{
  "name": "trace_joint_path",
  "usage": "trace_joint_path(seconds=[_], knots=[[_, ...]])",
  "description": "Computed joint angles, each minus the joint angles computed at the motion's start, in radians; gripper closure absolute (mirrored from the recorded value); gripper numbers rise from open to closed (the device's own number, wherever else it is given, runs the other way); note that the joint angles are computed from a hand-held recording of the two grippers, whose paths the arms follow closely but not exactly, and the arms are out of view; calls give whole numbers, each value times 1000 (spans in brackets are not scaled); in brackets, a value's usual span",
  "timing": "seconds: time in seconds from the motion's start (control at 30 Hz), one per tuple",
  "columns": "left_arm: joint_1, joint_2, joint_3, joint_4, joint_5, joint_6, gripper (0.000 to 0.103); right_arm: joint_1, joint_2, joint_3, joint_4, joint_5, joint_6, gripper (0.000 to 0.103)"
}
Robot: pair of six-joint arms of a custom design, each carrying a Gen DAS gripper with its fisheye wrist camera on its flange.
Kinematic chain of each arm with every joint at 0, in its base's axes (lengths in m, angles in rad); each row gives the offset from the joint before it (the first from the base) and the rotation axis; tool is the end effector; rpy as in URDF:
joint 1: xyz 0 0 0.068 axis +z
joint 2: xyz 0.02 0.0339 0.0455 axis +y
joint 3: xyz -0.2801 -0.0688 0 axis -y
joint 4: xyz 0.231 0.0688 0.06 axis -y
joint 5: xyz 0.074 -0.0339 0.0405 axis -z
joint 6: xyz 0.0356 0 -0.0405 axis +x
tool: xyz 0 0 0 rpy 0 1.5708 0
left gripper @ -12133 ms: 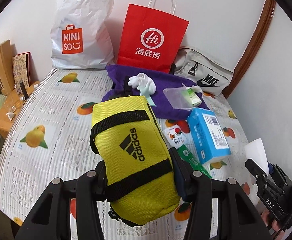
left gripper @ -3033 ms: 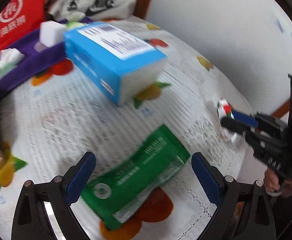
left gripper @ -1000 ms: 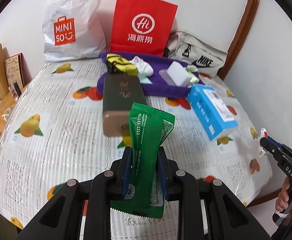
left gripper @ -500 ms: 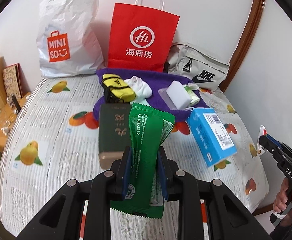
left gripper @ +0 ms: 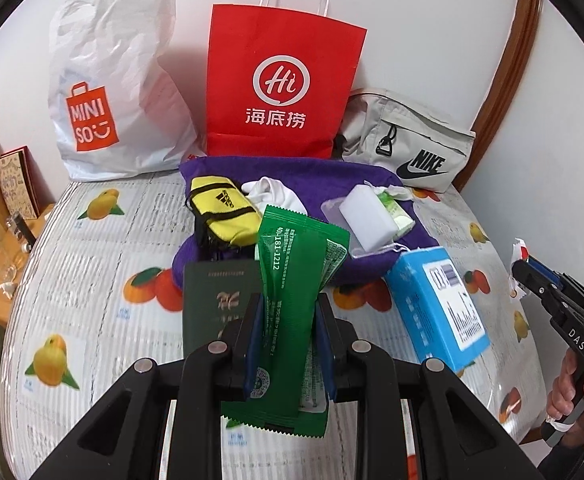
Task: Organize soft objects
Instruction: 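Carry the green packet with the left tool while the right tool carries the snack packet, then release the green packet onto the towel while the right tool releases the snack packet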
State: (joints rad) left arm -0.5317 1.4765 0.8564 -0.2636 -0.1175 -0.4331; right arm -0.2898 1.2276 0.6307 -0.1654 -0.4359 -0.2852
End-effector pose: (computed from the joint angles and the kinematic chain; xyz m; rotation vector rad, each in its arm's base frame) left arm 0.2485 -0.1413 0.2224 0.0697 2.4658 -0.2808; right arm 0.2222 -0.0506 0.2237 -0.2076 2.2457 0.2045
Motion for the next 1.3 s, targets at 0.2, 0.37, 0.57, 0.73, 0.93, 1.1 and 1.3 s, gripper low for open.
trace_joint_path(seconds=[0.2, 0.37, 0.57, 0.73, 0.93, 1.1, 1.3], knots=[[45, 119, 84, 18, 35, 22, 79, 43, 147, 80, 65, 8, 19, 81], [86, 210, 142, 33, 97, 26, 79, 78, 265, 167, 87, 21, 22, 81], [118, 324, 241, 27, 140, 40, 79, 114, 422, 294, 89, 31, 30, 81], [127, 427, 362, -15, 153, 54, 79, 135, 545, 407, 68, 34, 40, 81], [136, 549, 508, -63, 183, 66, 79, 150, 665, 530, 12, 41, 21, 80], [144, 637, 605, -90, 198, 69, 79, 156, 764, 625, -31, 60, 15, 79], [159, 705, 674, -103, 215, 65, 78, 157, 860, 711, -72, 69, 11, 72]])
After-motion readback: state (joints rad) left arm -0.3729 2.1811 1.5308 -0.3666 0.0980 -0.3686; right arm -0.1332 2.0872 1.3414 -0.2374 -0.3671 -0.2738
